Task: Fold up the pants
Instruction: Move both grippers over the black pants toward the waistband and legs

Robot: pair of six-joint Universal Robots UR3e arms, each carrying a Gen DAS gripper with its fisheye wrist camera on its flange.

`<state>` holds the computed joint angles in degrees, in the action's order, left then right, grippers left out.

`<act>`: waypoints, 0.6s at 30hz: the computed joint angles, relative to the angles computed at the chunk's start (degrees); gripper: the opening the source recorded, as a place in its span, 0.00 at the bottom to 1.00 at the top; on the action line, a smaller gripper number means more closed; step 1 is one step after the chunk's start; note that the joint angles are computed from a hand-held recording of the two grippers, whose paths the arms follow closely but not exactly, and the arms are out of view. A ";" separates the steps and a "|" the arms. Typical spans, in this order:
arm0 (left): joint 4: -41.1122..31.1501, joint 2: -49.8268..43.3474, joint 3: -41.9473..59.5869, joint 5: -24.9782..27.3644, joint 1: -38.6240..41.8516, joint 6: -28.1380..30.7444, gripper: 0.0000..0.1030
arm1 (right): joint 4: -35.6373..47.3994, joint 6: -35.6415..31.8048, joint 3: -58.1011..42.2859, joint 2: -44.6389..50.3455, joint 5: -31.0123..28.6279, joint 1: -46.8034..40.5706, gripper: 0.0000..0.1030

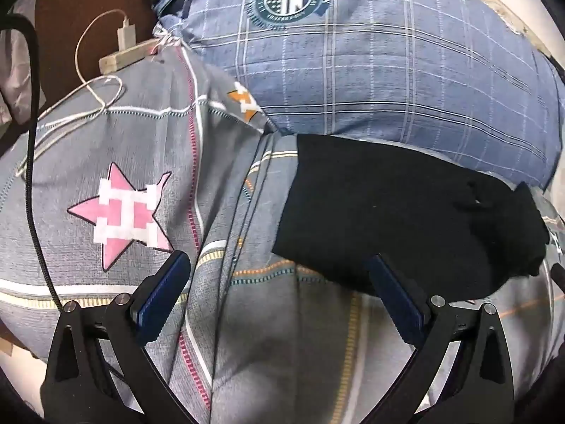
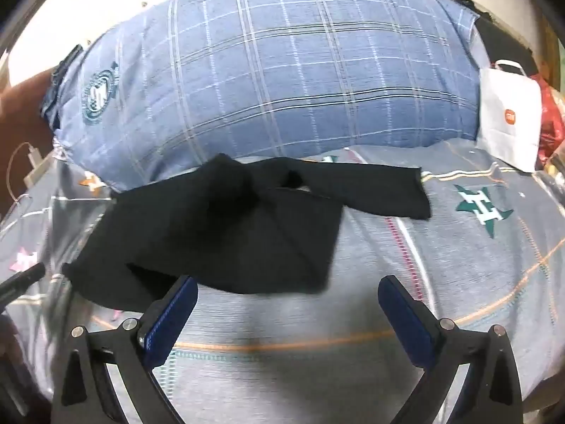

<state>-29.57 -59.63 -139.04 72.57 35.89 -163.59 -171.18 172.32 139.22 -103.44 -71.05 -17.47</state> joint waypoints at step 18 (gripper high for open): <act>1.60 -1.07 2.18 2.80 -7.64 -3.87 0.99 | -0.38 1.89 -1.08 -0.51 -0.16 3.90 0.97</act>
